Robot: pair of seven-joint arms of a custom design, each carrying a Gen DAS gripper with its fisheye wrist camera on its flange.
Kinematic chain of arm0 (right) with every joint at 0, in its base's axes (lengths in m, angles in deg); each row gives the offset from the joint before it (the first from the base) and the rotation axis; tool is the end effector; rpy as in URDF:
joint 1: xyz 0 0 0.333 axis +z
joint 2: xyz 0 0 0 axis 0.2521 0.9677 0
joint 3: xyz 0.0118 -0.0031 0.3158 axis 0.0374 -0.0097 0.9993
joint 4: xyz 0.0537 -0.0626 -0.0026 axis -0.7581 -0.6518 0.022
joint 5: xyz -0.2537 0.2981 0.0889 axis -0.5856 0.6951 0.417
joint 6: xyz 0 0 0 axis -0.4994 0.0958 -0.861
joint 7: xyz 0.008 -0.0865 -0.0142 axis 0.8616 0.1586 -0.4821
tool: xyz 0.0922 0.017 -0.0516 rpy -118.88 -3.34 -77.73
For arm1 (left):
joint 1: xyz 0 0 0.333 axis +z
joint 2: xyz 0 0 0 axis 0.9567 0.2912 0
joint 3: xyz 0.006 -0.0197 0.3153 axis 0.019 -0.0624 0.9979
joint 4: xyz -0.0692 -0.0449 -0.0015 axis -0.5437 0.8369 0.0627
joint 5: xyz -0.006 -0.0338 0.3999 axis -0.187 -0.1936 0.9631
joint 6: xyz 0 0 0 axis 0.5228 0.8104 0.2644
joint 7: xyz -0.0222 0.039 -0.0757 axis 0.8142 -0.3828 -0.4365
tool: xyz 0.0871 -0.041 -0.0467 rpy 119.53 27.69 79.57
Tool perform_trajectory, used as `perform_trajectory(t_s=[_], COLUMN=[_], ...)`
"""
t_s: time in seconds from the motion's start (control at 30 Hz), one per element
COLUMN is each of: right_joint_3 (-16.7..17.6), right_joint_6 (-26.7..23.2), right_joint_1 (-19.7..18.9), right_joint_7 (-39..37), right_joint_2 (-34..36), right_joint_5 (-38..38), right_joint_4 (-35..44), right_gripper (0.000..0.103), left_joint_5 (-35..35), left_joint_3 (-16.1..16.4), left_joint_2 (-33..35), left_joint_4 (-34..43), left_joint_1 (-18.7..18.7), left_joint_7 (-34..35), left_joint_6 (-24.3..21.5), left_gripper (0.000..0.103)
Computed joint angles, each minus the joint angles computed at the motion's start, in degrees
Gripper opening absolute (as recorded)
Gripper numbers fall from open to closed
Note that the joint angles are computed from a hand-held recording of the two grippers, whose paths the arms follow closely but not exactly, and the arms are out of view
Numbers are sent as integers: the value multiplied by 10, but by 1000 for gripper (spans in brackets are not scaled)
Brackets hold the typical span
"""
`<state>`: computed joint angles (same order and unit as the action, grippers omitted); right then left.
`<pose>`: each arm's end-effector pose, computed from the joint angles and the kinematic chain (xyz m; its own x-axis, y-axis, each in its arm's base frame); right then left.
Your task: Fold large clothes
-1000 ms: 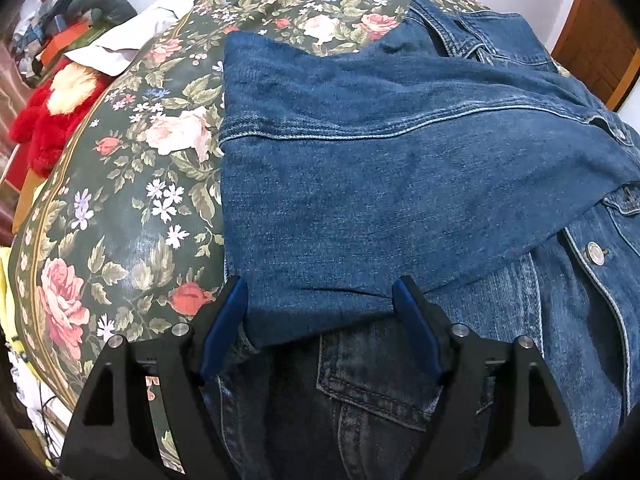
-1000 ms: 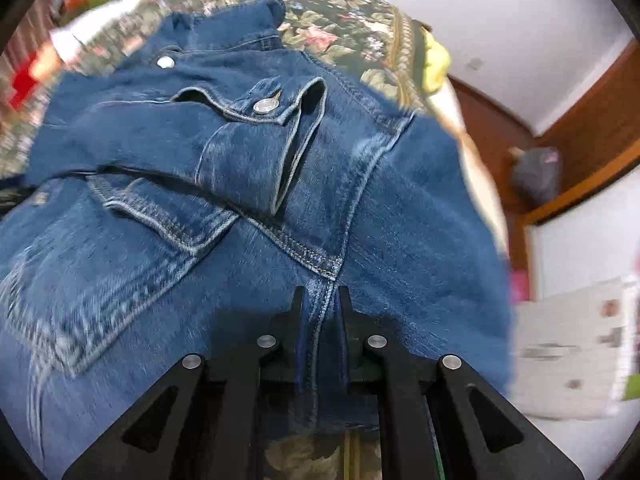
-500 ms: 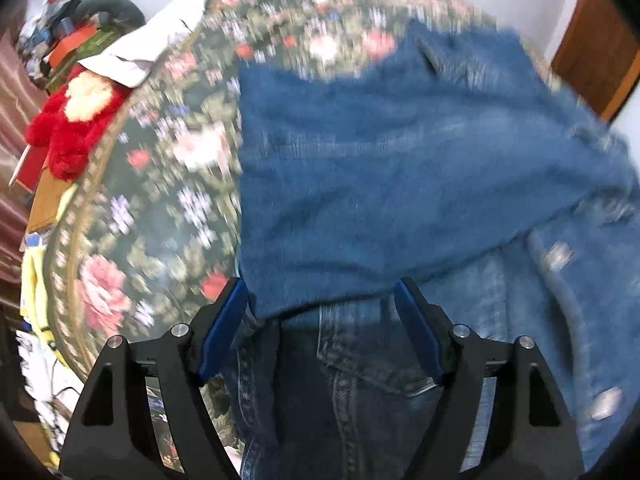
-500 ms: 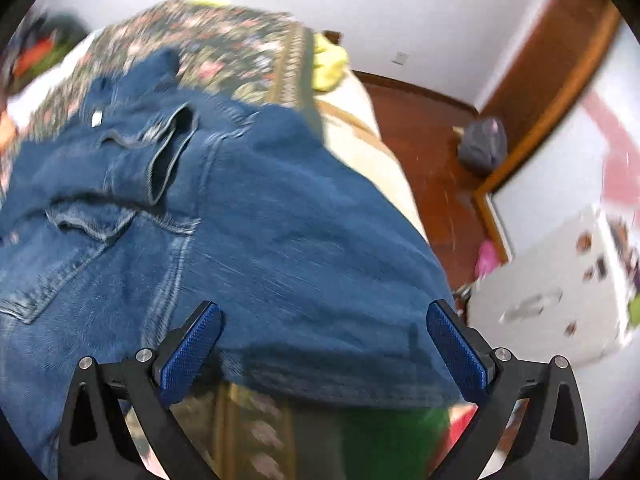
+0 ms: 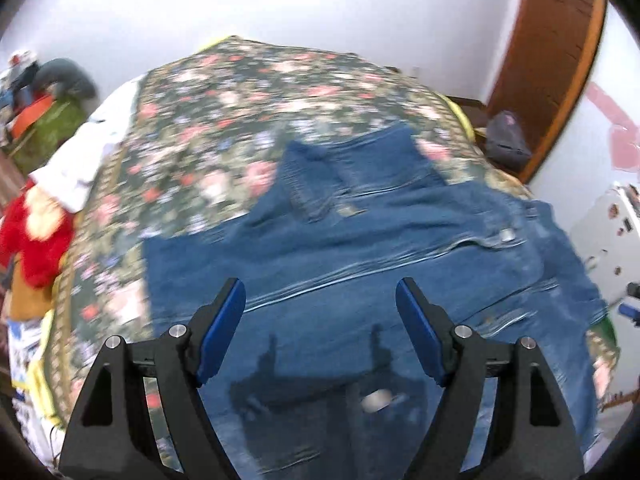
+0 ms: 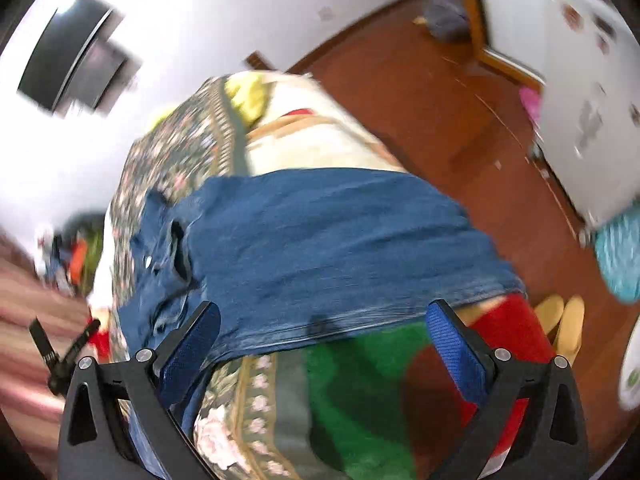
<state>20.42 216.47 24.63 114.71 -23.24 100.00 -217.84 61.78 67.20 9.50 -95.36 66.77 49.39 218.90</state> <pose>0.4457 -0.0581 0.4178 -0.4726 -0.7290 -0.4952 -0.6693 0.6624 -0.3364 0.6462 -0.1415 0.4444 -0.2022 -0.9766 0.0730 -0.8002 0.1218 -0.5872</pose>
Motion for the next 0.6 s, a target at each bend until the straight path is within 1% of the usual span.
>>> perform_trajectory(t_s=[0.07,0.13,0.2,0.27,0.37,0.43,0.47,0.5,0.57,0.6], right_joint_3=[-38,-63,-71,-61,-40,-30,-24,-15,2,10], right_joint_6=[-14,-31,-27,-9,14,1,0,4,12,19], right_joint_1=[24,40,48,44,28,16,10,3,-9,-14], right_joint_7=[-30,-67,-104,-121,-128,-138,-146,-144,-143,-148], right_joint_2=[2,11,24,41,73,108,121,139,163,172], right_joint_5=[50,108,158,185,206,208,207,200,198,201], right_joint_4=[-2,-2,-1,3,18,46,57,71,91,101], right_gripper=[98,90,88,86,79,73,71,67,59,50], left_joint_5=[-19,-20,-4,13,29,33,28,27,47,59], left_joint_3=[-15,-18,-14,-8,-1,0,-5,-7,6,12], left_joint_2=[29,61,94,127,178,206,219,228,228,225], left_joint_4=[37,79,118,160,225,261,276,286,276,270], left_joint_1=[-2,-13,-30,-46,-65,-71,-70,-71,-87,-94], left_joint_7=[16,15,11,3,-12,-21,-19,-17,-33,-38], left_joint_6=[-17,-39,-59,-88,-130,-158,-172,-181,-163,-156], left_gripper=[77,77,77,77,77,77,77,77,78,78])
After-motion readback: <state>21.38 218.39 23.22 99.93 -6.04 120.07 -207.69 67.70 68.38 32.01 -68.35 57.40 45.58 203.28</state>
